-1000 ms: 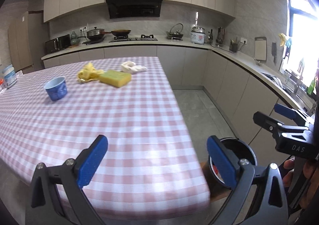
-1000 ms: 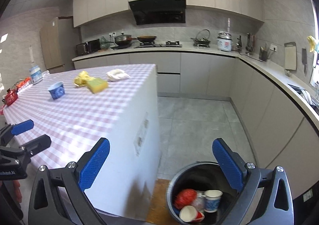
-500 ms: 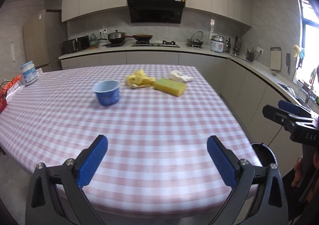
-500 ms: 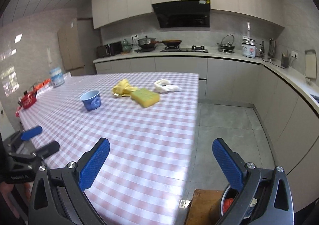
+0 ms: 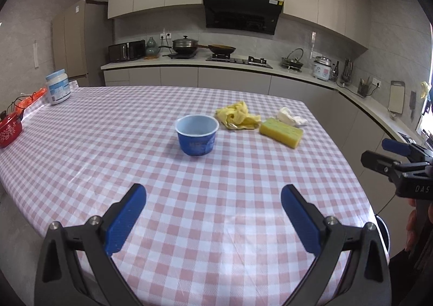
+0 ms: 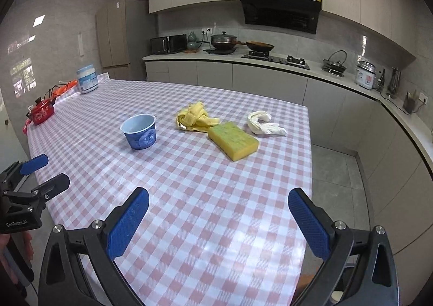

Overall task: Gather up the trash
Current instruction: 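Move both empty grippers back toward the blue bowl and sponge, then grasp the blue bowl with the left gripper while the right grasps the yellow-green sponge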

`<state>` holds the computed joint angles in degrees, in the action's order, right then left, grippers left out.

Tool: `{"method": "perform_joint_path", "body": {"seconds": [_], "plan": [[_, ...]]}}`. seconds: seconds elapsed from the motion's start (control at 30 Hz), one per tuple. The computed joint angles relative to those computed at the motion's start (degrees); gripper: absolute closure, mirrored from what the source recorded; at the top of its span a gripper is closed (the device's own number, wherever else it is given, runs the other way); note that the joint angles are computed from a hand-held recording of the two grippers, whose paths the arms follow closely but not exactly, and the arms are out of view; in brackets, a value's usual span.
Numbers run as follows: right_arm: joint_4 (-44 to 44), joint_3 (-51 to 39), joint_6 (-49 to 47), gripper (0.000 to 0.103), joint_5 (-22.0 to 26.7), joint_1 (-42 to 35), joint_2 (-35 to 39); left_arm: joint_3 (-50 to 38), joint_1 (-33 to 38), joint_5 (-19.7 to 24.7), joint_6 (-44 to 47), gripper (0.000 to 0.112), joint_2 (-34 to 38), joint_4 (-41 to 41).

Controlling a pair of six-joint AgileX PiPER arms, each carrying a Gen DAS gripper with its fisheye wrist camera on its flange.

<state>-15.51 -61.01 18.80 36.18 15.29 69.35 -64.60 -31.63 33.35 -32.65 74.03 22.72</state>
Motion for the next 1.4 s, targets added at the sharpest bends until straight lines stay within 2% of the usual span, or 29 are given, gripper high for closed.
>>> {"method": "perform_joint_path", "body": {"seconds": [0.1,0.2,0.27,0.47,0.57,0.73,0.9,1.0,1.03,1.07,1.3,1.33,1.4], "plan": [[5.56,-3.44,-7.38,0.0,-1.62,-2.82,5.16,-2.85,1.17,-0.18,0.63,0.012,3.87,-0.22],[14.57,-8.26,-17.93,0.0,-2.16,-6.86,11.46,-6.96,2.38,0.03,1.28,0.012,9.13,-1.1],[17.57,-12.05,-22.75,0.0,-1.67,-8.51,15.66,-10.19,2.92,0.28,0.77,0.012,13.03,-1.24],[25.49,-26.59,-35.2,0.0,2.6,-13.17,31.43,-20.98,3.63,3.79,-0.04,0.012,24.04,-2.14],[26.79,-34.4,-38.1,0.0,4.94,-14.58,39.52,-26.66,4.18,5.88,-0.47,0.012,29.26,-2.48],[27.68,-47.77,-39.35,0.0,10.37,-16.37,51.15,-33.83,5.21,8.84,-0.22,0.012,35.21,-3.48],[27.77,-60.08,-38.92,0.013,17.36,-15.49,59.59,-39.94,6.23,12.4,0.76,0.012,40.09,-5.47],[26.72,-64.88,-37.24,0.018,19.65,-14.06,62.06,-42.33,6.32,13.74,-0.05,0.012,41.63,-5.81],[26.29,-65.62,-36.82,0.027,19.83,-13.57,62.31,-42.89,6.37,13.94,-0.4,0.012,41.95,-5.58],[25.72,-66.6,-36.4,0.03,20.18,-13.17,62.75,-43.47,6.49,14.14,-0.47,0.012,42.26,-5.89],[25.59,-70.28,-34.25,0.037,21.79,-12.71,64.59,-48.8,6.12,17.24,0.43,0.012,45.12,-6.17],[25.62,-70.33,-34.05,0.039,21.95,-12.73,64.54,-49.04,6.27,17.34,1.19,0.013,45.29,-6.96],[25.43,-70.57,-33.49,0.041,22.13,-12.68,64.56,-49.73,6.55,17.52,2.15,0.025,45.7,-8.06]]}}
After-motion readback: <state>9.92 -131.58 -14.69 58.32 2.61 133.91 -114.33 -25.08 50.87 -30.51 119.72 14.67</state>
